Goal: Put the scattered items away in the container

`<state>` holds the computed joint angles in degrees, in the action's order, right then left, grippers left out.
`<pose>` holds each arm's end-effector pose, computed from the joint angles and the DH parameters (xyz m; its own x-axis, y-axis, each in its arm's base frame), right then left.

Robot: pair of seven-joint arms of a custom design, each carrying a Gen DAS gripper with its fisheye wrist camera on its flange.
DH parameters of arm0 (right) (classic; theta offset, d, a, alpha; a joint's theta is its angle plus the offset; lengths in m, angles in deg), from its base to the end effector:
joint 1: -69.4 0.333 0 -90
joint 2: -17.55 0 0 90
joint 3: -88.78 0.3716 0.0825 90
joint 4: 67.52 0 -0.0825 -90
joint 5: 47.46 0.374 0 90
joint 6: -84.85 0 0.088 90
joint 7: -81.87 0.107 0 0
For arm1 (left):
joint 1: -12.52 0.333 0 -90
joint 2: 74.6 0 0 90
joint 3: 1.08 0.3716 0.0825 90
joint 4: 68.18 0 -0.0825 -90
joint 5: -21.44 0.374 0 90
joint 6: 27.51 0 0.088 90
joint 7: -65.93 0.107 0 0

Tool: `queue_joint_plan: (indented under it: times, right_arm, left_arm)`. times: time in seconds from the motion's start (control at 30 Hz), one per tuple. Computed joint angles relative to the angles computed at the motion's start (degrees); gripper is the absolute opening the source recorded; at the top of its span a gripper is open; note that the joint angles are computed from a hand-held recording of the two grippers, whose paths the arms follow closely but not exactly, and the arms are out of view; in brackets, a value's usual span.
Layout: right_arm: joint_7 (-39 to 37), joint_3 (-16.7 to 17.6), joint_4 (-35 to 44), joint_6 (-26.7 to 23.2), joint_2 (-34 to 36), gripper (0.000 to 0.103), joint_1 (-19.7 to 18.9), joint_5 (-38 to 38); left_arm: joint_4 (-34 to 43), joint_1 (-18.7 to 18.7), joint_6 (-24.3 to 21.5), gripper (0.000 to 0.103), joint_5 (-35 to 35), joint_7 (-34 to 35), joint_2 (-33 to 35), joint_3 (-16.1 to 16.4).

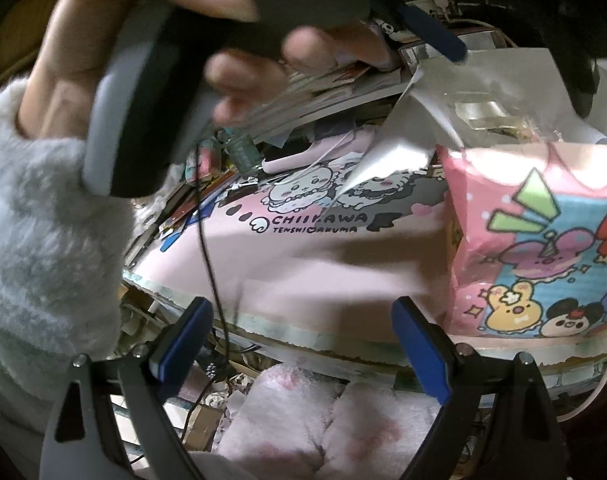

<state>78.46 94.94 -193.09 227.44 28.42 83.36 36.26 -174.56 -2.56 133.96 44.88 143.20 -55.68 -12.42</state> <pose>0.5322 0.1879 0.3687 0.7574 -0.5486 -0.3541 -0.5995 -0.3692 -0.7101 0.6097 -0.3067 0.4763 -0.4803 -0.8661 -0.1383 -0.6559 0.4593 -0.5990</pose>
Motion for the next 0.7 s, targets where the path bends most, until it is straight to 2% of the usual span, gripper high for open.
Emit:
queue_joint_plan:
  times: [0.1,0.2,0.4,0.53,0.7]
  right_arm:
    - [0.03,0.04,0.00,0.44,-0.03,0.090,0.09,-0.03]
    - [-0.09,0.08,-0.03,0.74,-0.06,0.090,0.16,-0.09]
    - [-0.61,0.41,-0.26,2.05,-0.19,0.090,0.73,-0.07]
    - [-2.09,0.84,-0.77,4.02,-0.68,0.090,1.57,1.21]
    - [-3.64,1.22,-1.05,7.29,-1.34,0.090,3.06,3.98]
  left_arm:
    - [-2.37,-2.89,1.99,0.090,5.94,-6.13,-2.05,3.61]
    - [-4.03,-5.74,4.08,0.090,15.43,-15.38,-3.54,7.47]
    - [-8.16,-7.87,6.06,0.090,34.65,-36.70,-8.07,11.70]
    - [-10.89,-7.68,5.02,0.090,48.87,-53.11,-11.54,12.61]
    - [-16.48,-5.77,-2.58,0.090,63.08,-72.01,-17.63,10.36]
